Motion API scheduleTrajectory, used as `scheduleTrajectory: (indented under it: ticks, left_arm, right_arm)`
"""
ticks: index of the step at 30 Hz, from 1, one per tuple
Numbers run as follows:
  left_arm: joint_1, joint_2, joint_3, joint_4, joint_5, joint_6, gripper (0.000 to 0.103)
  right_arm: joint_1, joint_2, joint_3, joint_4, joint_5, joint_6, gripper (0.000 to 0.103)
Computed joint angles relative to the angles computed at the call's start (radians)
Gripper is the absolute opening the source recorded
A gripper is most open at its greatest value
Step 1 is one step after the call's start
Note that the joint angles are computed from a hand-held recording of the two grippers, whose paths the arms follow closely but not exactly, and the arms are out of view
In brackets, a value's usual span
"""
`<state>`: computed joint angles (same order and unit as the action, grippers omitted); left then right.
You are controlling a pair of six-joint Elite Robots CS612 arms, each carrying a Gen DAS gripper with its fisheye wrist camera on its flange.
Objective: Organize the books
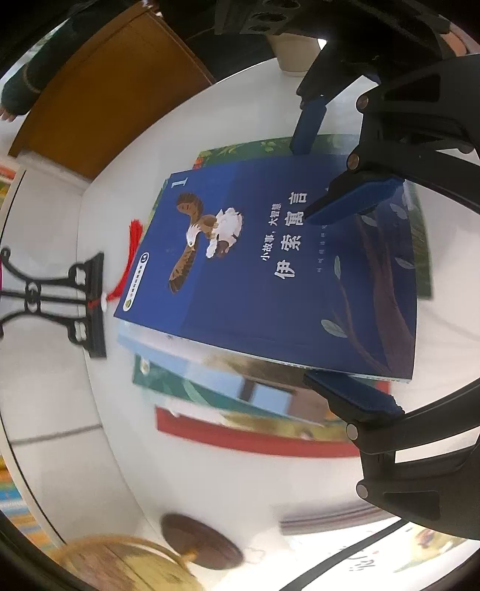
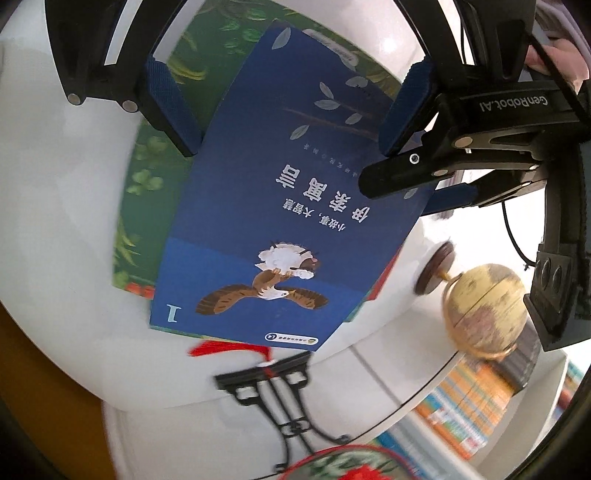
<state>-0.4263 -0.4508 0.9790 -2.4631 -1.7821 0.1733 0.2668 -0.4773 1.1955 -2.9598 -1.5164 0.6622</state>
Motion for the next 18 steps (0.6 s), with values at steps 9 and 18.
scheduleTrajectory:
  ticks: [9,18]
  left_arm:
    - [0.027,0.04,-0.081,0.043,-0.054,-0.083,0.078]
    - [0.004,0.056,-0.104,0.084,0.02,-0.051,0.074]
  right_arm:
    - [-0.011,-0.001,0.032,-0.055,0.015,0.063,0.097]
    - [-0.009,0.018,-0.003,-0.063,0.036,0.016,0.103]
